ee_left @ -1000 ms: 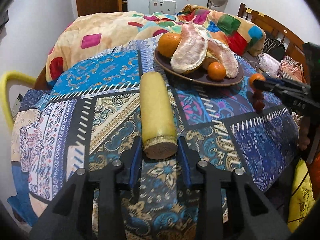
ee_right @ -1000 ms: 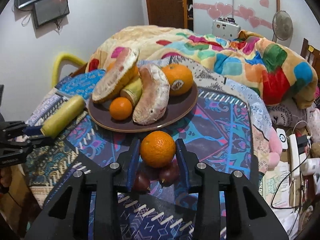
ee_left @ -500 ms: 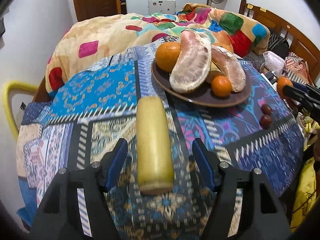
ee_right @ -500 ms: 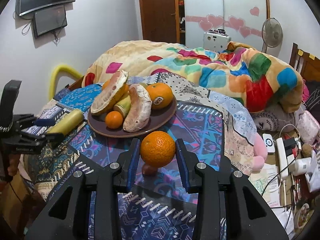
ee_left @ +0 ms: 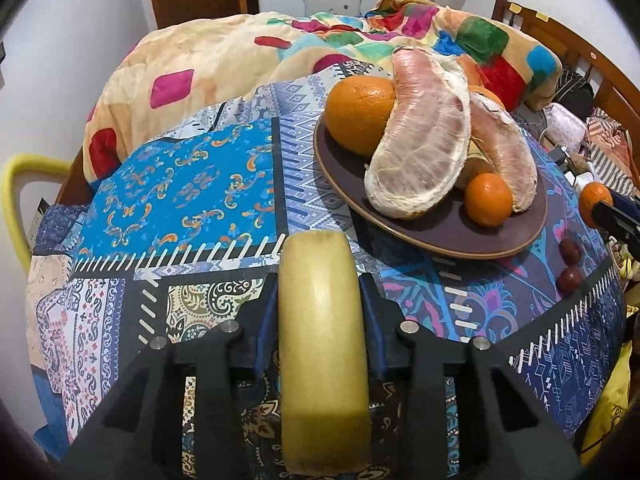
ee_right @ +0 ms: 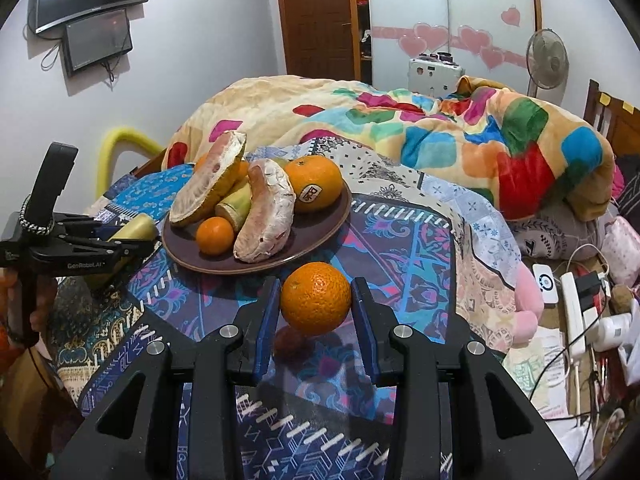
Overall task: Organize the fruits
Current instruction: 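Carry the gourd and mandarin onto the plate and release them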
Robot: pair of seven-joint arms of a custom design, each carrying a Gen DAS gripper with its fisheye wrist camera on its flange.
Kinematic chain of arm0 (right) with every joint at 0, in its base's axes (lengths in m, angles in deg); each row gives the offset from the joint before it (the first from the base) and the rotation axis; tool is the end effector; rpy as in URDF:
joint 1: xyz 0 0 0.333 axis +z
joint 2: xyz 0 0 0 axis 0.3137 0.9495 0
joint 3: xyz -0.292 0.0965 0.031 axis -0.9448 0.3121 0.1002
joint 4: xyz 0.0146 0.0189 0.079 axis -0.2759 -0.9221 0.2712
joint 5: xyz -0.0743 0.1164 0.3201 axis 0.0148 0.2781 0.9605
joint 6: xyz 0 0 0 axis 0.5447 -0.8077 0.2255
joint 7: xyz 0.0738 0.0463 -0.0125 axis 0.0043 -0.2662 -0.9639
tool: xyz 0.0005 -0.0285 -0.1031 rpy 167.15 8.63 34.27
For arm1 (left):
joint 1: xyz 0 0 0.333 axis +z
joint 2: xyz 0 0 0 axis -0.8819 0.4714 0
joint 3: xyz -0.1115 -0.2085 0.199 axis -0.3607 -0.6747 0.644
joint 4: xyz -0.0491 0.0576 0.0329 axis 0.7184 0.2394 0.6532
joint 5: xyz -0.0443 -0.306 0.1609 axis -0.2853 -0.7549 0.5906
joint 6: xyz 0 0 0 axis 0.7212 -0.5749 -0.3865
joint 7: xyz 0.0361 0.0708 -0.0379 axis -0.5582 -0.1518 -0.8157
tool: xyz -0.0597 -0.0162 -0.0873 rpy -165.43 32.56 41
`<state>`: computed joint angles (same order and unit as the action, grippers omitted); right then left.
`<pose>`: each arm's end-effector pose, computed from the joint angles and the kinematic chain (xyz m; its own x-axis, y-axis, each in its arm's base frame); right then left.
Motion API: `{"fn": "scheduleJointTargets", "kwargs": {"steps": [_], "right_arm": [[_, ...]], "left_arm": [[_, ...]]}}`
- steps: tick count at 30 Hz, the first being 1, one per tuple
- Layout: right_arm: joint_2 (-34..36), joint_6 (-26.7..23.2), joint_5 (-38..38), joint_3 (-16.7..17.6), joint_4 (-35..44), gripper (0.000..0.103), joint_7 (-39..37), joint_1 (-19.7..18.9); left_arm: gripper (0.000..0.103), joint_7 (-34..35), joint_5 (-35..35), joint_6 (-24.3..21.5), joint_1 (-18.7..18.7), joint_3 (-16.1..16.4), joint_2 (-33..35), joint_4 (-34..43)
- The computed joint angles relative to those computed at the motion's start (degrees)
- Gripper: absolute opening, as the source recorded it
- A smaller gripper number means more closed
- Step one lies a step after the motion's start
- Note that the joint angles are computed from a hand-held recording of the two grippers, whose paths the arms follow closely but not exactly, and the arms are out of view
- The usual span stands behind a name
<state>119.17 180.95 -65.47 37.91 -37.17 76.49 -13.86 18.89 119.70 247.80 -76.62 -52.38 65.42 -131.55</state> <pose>0.5832 0.1791 0.3683 0.6366 -0.7671 -0.0793 -0.5410 -0.3709 -0.7548 0.5492 -0.1260 0.3438 0.1116 -0.9937 0.0126 -0.8351 -0.1006 -0.5409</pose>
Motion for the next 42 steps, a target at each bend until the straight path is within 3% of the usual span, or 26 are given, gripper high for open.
{"fn": "scheduleJointTargets", "kwargs": {"steps": [3,7,13,18,24,27,39,42], "right_arm": [[0.27,-0.15,0.08,-0.03,0.42,0.033,-0.1,0.33],[0.15,0.28,0.01,1.18,-0.35,0.033,-0.09,-0.76],[-0.6,1.45,-1.26,2.8,-1.08,0.033,1.21,-2.43],[-1.01,2.75,-3.34,2.63,0.19,0.033,3.3,-1.95],[-0.51,4.09,-6.55,1.38,2.33,0.033,6.4,-0.3],[0.09,3.74,-7.58,0.09,3.67,0.033,7.16,1.12],[2.85,-2.3,-1.83,-7.6,11.85,0.033,2.64,10.68],[4.4,-5.33,0.42,-8.54,14.96,0.033,0.79,12.6]], "left_arm": [[0.038,-0.5,0.59,0.37,-0.36,0.22,-1.01,-0.85],[0.038,-8.62,9.88,1.41,-2.47,2.59,-4.23,-2.29],[0.038,-18.57,21.18,2.16,-1.45,0.94,-8.6,-2.37],[0.038,-22.82,26.36,2.39,0.78,-2.09,-9.1,-0.2],[0.038,-20.97,25.23,2.77,4.08,-6.38,-6.74,3.57],[0.038,-16.68,21.62,2.75,4.42,-7.43,-4.8,5.54],[0.038,-0.9,5.39,3.24,1.44,-5.52,1.37,10.52],[0.038,0.2,4.27,3.17,-1.02,-3.08,2.51,11.78]]}}
